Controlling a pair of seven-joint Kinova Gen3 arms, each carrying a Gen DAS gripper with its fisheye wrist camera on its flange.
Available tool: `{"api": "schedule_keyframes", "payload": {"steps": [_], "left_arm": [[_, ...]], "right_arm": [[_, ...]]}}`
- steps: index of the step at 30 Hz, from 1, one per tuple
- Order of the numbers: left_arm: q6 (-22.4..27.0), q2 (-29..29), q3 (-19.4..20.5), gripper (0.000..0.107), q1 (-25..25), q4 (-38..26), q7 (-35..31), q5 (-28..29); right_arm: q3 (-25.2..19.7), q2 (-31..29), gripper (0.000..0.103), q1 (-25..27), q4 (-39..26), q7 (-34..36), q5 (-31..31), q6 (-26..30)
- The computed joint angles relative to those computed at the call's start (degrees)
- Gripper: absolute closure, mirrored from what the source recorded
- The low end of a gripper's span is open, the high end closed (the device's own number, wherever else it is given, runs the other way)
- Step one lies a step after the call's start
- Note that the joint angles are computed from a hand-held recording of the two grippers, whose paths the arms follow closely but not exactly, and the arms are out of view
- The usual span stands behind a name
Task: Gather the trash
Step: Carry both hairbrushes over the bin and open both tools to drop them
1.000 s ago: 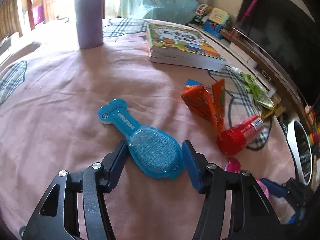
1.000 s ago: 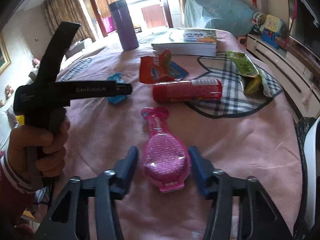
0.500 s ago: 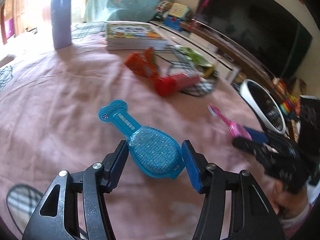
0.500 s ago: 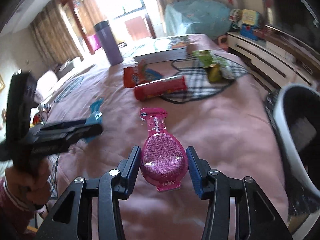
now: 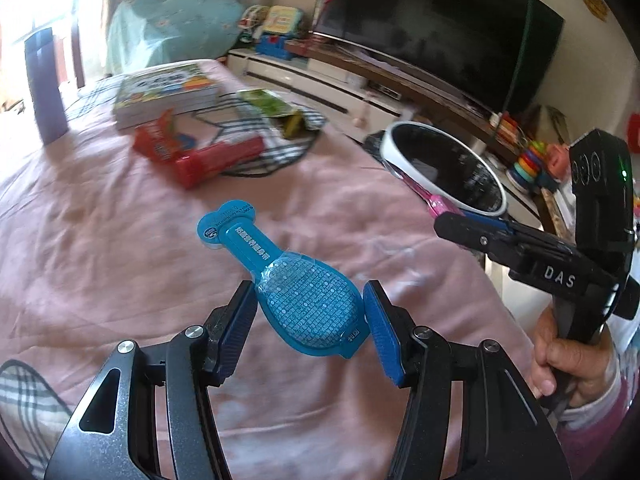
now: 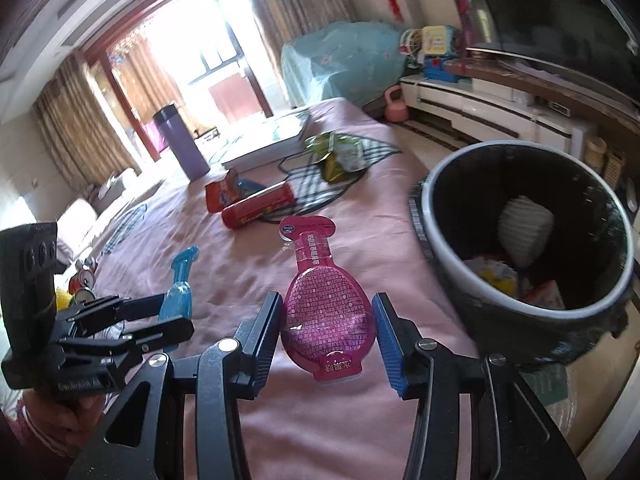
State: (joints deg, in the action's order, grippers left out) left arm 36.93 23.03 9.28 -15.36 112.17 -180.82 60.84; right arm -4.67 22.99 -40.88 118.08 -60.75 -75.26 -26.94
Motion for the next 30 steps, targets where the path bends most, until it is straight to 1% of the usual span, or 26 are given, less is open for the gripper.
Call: {"api": "schedule_keyframes", "payload": {"steps": [9, 19, 22, 25, 30], "left_arm": [[-0.9, -1.5, 1.1, 0.052, 2.9, 1.4, -1.5, 1.4], [-1.7, -2.4, 1.9, 0.052, 6.9, 0.8, -0.7, 1.1], [-2.4, -2.5, 2.4, 0.052, 8.0, 0.5, -0.6, 1.6], [-2.9, -2.4, 2.9, 0.052, 9.0, -0.1, -0.5, 1.8], [-3.5, -1.9, 3.7, 0.052, 11.1, -2.2, 1.7, 0.6]], "right_arm": [[-0.9, -2.9, 0.056, 0.1, 5.0, -5.1, 1.2, -4.0], [-2.0, -5.9, 0.056, 0.8, 9.4, -8.5, 1.7, -7.9], [-2.1, -6.8, 0.056, 1.5, 10.6, -9.3, 1.8, -8.5], [-2.1, -7.7, 0.056, 2.9, 11.8, -11.0, 3.3, -8.0], [-1.5, -9.0, 0.056, 4.1, 12.7, -10.3, 3.0, -7.9]]}}
